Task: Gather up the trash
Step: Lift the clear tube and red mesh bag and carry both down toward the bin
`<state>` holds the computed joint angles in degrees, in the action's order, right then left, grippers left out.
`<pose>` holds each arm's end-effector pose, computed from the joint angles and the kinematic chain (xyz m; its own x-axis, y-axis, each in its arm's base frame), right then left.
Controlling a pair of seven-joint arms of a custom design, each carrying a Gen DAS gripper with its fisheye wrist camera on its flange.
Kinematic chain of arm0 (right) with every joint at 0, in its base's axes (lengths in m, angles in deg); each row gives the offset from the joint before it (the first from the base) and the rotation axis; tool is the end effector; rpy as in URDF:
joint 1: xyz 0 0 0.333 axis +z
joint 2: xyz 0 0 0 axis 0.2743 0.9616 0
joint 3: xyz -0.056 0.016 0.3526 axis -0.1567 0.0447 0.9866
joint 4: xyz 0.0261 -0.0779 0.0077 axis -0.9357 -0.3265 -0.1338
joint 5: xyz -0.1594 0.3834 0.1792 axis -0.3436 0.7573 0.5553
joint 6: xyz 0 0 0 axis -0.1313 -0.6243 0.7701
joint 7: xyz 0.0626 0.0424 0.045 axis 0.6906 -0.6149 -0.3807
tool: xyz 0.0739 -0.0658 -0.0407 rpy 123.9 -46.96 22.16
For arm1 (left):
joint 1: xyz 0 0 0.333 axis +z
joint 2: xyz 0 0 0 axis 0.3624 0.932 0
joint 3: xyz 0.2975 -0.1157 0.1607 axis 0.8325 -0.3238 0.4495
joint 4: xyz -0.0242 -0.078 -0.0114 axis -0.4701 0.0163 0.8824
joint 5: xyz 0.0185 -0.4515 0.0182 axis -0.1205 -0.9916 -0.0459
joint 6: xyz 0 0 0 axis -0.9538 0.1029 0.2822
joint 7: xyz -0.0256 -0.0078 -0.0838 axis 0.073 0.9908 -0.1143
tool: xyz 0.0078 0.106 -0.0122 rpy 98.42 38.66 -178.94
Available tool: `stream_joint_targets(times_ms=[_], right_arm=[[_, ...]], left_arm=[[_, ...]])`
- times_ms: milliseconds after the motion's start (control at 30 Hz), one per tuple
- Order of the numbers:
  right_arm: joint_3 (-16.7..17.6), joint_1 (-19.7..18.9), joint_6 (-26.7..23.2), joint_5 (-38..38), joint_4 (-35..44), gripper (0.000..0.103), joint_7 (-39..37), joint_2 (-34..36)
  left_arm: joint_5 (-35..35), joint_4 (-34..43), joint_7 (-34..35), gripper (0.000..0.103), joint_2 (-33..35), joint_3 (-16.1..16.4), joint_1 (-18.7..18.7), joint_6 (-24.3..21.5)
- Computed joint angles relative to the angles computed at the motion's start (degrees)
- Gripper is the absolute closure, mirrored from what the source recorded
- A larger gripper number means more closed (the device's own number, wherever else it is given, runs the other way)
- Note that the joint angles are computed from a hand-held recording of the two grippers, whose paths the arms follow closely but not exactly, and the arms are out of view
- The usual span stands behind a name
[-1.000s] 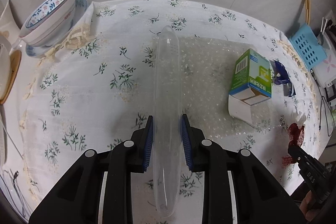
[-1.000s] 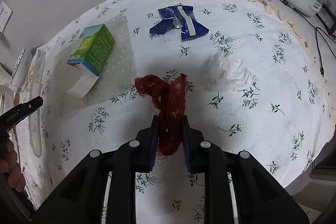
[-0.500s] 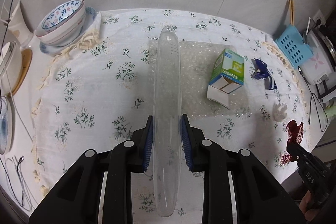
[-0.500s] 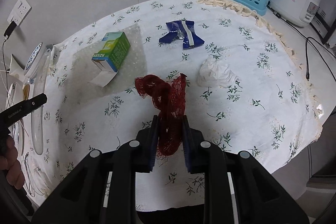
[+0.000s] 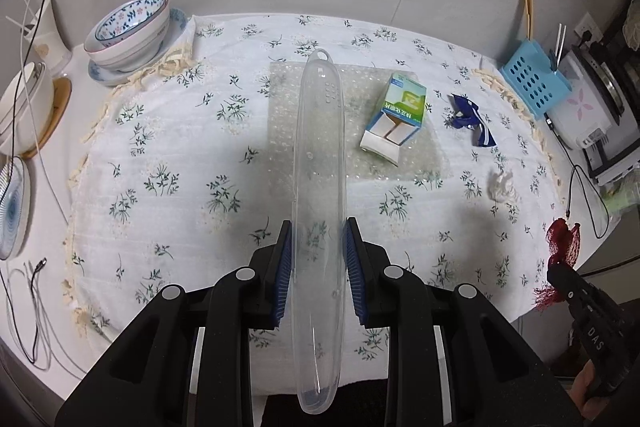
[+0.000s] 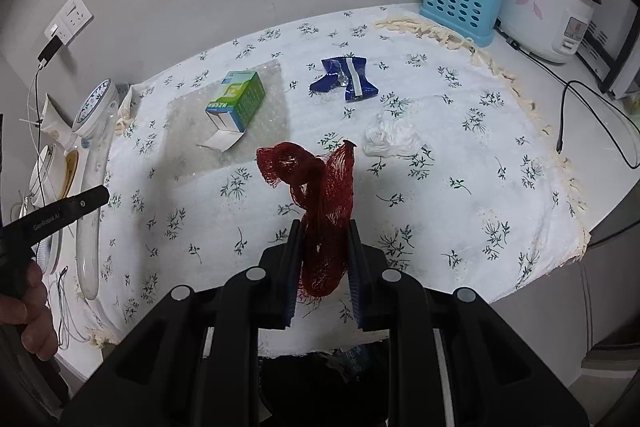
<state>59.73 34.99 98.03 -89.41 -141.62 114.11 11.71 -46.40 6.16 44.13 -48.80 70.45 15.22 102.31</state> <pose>0.6220 0.2601 0.6916 -0.2197 -0.9621 -0.1613 -0.8318 0.2712 -0.4844 0.7071 -0.1899 0.7088 -0.1040 -0.9844 0.1420 -0.9124 0.0376 -0.4076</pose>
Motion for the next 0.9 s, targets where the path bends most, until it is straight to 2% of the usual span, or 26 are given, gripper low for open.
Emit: stream_joint_targets(times_ms=[500,900], right_arm=[[1.7,-0.3,0.4,-1.2,-3.9,0.083,-2.0,-4.9],[3.5,-0.1,1.4,-2.6,-6.0,0.083,-2.1,-7.7]], left_arm=[[-2.1,-6.2,0.6,0.078,-6.1,-0.3,-0.4,0.6],[-4.5,-17.1,2.0,0.078,-14.7,0.2,-1.4,4.9]])
